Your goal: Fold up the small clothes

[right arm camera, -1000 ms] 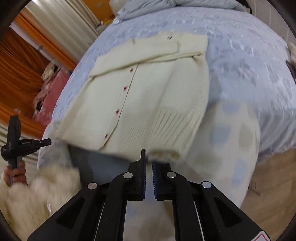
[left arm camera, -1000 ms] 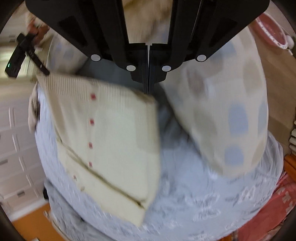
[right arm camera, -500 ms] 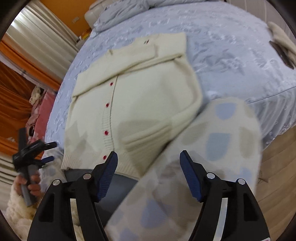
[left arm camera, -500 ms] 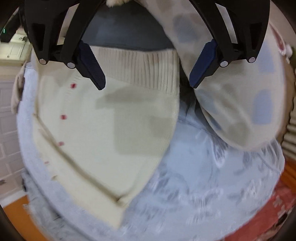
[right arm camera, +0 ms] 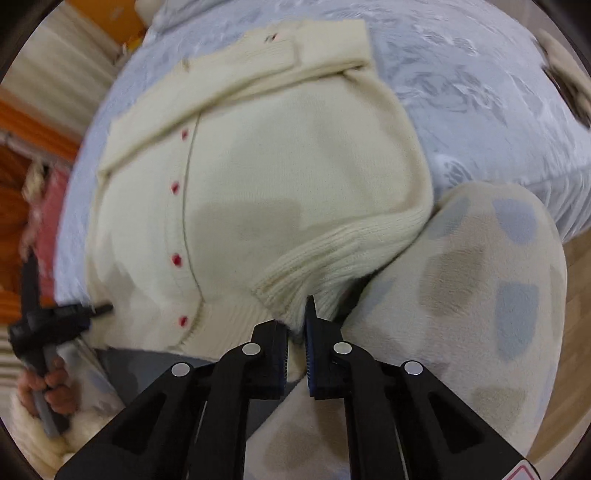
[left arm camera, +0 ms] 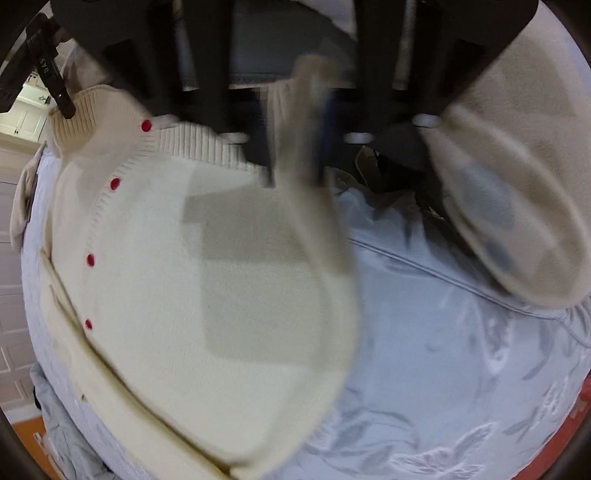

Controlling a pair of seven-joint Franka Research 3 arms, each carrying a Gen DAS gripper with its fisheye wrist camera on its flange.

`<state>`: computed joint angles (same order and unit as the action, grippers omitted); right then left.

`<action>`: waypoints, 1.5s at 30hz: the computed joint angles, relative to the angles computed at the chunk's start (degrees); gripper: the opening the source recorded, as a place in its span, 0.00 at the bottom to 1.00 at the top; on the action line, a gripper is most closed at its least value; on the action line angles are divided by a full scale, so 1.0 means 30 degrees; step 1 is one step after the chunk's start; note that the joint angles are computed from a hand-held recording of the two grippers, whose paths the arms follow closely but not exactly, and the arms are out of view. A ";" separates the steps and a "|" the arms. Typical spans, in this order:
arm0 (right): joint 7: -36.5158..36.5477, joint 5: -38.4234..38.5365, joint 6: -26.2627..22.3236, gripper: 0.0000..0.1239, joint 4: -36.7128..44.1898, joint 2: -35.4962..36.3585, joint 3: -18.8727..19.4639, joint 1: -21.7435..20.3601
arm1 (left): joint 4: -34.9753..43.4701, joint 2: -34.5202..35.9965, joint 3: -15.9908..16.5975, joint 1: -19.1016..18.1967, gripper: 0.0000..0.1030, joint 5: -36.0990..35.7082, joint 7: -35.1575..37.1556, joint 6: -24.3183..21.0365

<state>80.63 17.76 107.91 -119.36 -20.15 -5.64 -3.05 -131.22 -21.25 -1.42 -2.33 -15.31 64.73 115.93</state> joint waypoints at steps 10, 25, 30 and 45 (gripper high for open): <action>-0.1544 0.3786 0.0069 0.05 -0.0316 -0.2911 -0.2209 -0.0742 | -0.0306 -0.4579 0.1468 -0.0711 0.08 -0.1724 0.0583 0.0794; -0.1110 0.6111 0.6612 0.37 1.4470 1.1566 -0.0217 0.0218 | 1.7246 1.1333 -0.0273 0.1083 0.31 0.1175 0.0158 0.3105; 0.0770 0.4309 0.7409 0.52 1.4241 1.2647 0.0196 -0.0112 | 1.6124 1.1974 -0.0831 0.1555 0.74 0.3647 -0.1610 0.4469; 0.2220 0.0880 0.2306 0.08 2.1729 1.9461 0.1699 -0.1134 | 2.1360 1.7614 -0.2297 0.1869 0.07 0.4948 0.0401 0.1561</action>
